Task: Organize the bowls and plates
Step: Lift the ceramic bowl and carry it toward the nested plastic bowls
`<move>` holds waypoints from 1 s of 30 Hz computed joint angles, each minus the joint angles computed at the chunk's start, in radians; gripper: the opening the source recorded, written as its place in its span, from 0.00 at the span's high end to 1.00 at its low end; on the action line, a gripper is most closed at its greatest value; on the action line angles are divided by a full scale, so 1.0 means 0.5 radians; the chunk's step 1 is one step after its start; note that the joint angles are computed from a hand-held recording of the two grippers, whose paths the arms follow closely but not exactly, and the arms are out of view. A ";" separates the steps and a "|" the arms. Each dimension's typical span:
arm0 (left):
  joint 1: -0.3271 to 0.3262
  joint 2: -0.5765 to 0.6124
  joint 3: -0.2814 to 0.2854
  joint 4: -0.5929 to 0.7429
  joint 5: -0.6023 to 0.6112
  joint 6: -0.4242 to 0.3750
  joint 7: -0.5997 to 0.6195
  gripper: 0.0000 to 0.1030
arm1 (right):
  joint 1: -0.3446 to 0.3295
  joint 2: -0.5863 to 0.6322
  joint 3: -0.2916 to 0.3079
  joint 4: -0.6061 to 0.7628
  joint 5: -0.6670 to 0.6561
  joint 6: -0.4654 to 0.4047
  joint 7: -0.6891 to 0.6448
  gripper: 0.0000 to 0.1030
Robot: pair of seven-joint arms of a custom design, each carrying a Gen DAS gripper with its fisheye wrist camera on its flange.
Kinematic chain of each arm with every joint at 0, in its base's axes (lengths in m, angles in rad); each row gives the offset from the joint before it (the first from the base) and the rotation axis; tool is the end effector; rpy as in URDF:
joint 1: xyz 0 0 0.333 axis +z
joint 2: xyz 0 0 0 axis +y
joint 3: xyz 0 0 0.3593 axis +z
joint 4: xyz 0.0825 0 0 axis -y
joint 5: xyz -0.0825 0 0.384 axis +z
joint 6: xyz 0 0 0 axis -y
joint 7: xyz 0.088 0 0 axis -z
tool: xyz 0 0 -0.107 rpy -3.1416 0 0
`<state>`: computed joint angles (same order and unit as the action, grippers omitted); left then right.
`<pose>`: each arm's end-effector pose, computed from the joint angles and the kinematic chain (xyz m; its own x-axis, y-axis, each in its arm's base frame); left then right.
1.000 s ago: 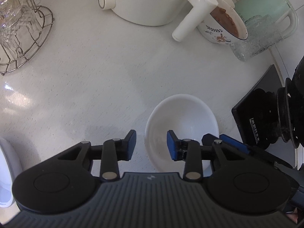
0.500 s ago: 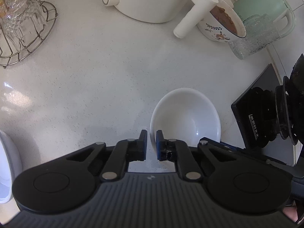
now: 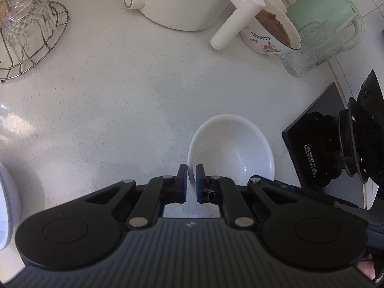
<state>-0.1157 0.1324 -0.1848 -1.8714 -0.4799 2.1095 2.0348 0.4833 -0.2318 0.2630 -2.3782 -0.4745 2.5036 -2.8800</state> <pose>0.5807 -0.1972 0.5015 -0.5123 -0.7739 0.3722 -0.8586 0.4523 -0.2414 0.3502 0.3364 0.4875 -0.5855 -0.7313 -0.3498 -0.6393 0.6819 -0.3554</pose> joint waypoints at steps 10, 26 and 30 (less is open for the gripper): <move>0.050 -0.115 0.034 -0.049 -0.118 -0.010 0.026 0.92 | -0.003 0.002 0.021 0.073 -0.088 -0.033 -0.038 0.85; 0.186 -0.265 0.142 -0.095 -0.273 -0.007 0.217 0.92 | 0.051 0.187 0.012 0.366 -0.181 -0.056 -0.196 0.83; 0.237 -0.283 0.178 -0.098 -0.317 -0.022 0.251 0.92 | 0.088 0.266 -0.002 0.458 -0.184 -0.053 -0.267 0.83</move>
<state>0.0027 -0.0091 -0.0956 -1.9203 -0.6381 2.0983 2.1605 0.5275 -0.0988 0.2619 -2.1490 -0.5663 2.4769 -3.0136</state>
